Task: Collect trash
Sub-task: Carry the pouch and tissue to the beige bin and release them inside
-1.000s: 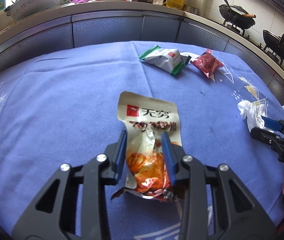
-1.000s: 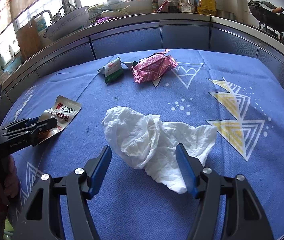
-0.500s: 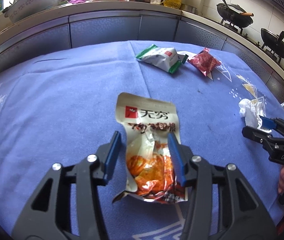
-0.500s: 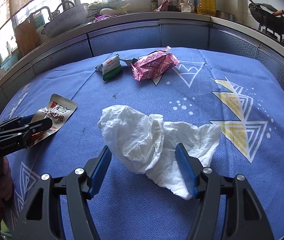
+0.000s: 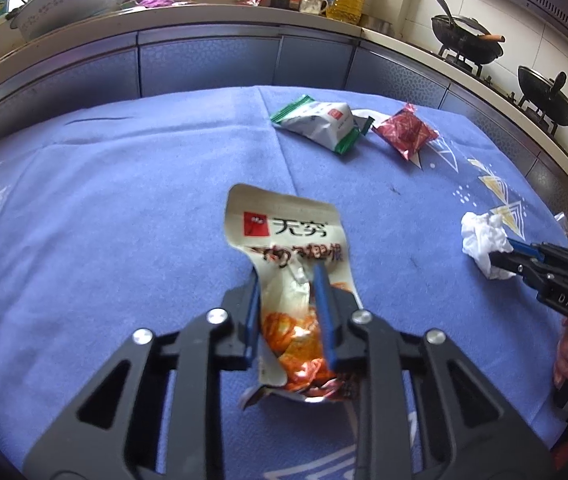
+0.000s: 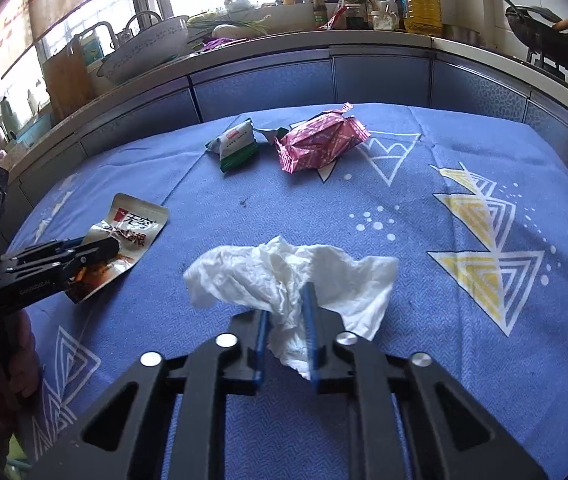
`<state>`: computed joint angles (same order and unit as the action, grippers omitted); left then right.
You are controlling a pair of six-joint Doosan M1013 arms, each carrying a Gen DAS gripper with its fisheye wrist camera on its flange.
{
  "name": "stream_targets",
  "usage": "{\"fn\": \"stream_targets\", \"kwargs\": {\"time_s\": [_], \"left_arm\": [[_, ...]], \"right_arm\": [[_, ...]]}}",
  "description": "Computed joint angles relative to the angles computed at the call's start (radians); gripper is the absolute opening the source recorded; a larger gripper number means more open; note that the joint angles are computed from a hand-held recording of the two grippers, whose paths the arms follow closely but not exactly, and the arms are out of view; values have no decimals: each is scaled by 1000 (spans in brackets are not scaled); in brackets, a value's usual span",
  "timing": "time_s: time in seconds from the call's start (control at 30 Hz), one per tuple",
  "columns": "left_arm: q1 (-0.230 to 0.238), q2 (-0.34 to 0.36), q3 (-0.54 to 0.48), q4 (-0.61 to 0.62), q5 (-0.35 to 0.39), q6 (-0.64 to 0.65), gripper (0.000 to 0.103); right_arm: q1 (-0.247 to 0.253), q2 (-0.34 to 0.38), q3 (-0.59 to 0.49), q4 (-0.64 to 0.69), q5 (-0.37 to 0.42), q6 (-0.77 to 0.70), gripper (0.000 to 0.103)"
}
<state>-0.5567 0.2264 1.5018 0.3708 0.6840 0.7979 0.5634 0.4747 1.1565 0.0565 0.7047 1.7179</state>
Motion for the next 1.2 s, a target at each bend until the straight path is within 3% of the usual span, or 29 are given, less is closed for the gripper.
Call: {"fn": "stream_targets", "kwargs": {"time_s": [0.27,0.47,0.63,0.77,1.2], "left_arm": [[2,-20,25,-9,-59,-3,17],[-27,-20,21,-53,-64,3,17],[-65,3,-33,-54,-34,39,17],[-90,36,-99,-40,32,47,17],[-151,130,-267,-19,131,126,17]], "right_arm": [[-24,-41,45,195,-39,-81,9],[-48,-60,79,331,-33,-113,9],[-66,-81,112,411,-53,-142,9],[-77,-109,147,441,-91,-162,9],[-135,-197,274,446,-204,-116,9]]}}
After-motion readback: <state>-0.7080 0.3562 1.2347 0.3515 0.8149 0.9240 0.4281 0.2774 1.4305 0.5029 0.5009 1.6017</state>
